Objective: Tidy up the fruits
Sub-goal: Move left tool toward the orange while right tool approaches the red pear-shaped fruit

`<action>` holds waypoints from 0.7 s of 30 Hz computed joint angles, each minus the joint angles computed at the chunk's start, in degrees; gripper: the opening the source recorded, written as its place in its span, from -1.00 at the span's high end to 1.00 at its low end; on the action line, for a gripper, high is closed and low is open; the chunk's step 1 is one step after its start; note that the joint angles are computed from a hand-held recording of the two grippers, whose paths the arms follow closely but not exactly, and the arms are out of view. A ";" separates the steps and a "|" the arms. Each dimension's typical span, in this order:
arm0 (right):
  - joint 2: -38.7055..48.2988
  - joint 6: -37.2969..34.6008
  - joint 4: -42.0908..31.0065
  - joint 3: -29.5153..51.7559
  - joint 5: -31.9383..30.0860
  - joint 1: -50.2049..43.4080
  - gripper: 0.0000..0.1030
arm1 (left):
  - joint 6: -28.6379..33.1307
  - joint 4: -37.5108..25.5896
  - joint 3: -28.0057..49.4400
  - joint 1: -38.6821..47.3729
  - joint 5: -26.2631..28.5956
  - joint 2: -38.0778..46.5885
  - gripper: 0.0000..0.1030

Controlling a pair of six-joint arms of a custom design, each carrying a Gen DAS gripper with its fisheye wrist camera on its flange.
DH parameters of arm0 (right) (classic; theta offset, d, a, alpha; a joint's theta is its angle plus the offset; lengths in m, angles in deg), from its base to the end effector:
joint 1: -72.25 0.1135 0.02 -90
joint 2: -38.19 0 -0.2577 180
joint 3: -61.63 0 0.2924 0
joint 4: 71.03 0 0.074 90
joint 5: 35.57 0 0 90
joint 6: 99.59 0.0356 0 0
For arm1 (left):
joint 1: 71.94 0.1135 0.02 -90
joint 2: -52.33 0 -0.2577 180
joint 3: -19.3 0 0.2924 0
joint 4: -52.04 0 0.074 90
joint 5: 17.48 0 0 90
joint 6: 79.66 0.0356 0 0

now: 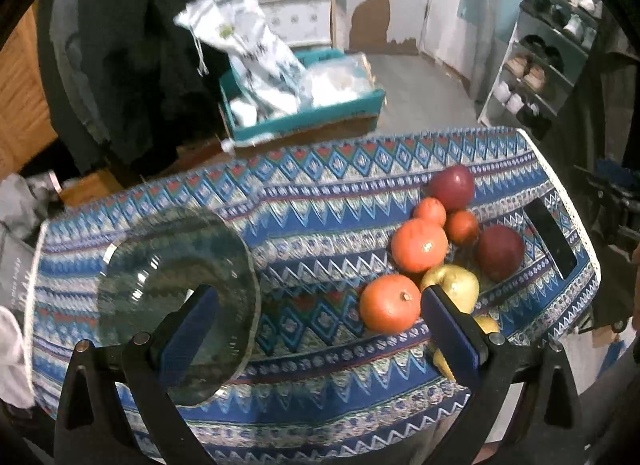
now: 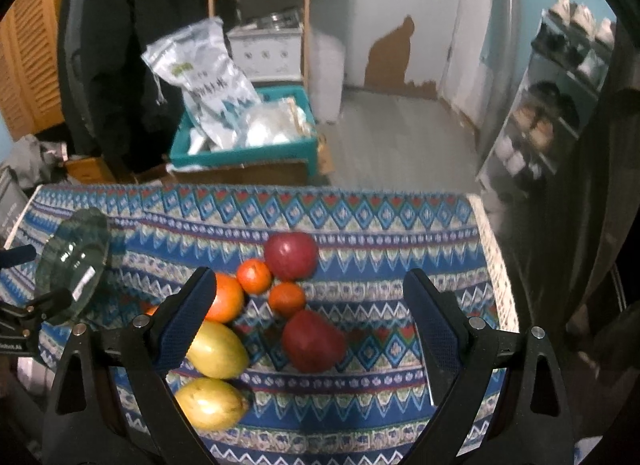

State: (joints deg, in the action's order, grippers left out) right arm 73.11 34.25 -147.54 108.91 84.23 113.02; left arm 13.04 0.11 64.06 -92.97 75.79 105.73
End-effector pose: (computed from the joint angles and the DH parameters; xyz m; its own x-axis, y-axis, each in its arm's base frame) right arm 0.1176 0.0781 0.2292 -0.7704 0.1293 -0.6243 0.1817 0.9831 -0.0206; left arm 0.1946 -0.0770 0.1811 -0.7939 0.3556 -0.4932 0.4223 0.9061 -0.0265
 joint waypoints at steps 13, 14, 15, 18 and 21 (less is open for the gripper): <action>2.55 -7.87 7.04 -9.23 -12.37 -12.35 -0.82 | -2.23 6.53 -1.92 -6.03 -2.37 11.17 -0.93; 2.76 -8.10 7.35 -9.67 -12.85 -12.75 -0.82 | -2.16 6.76 -2.11 -6.54 -2.65 11.59 -0.93; 3.26 -8.42 7.93 -10.09 -13.37 -13.27 -0.82 | -1.97 7.15 -2.26 -7.06 -2.90 12.20 -0.93; 4.69 -9.91 9.44 -11.39 -15.38 -14.64 -0.82 | -1.60 8.49 -2.37 -8.45 -4.07 14.57 -0.93; 6.69 -10.73 10.80 -12.29 -16.25 -14.78 -0.82 | -1.81 9.76 -1.90 -8.69 -4.12 17.73 -0.93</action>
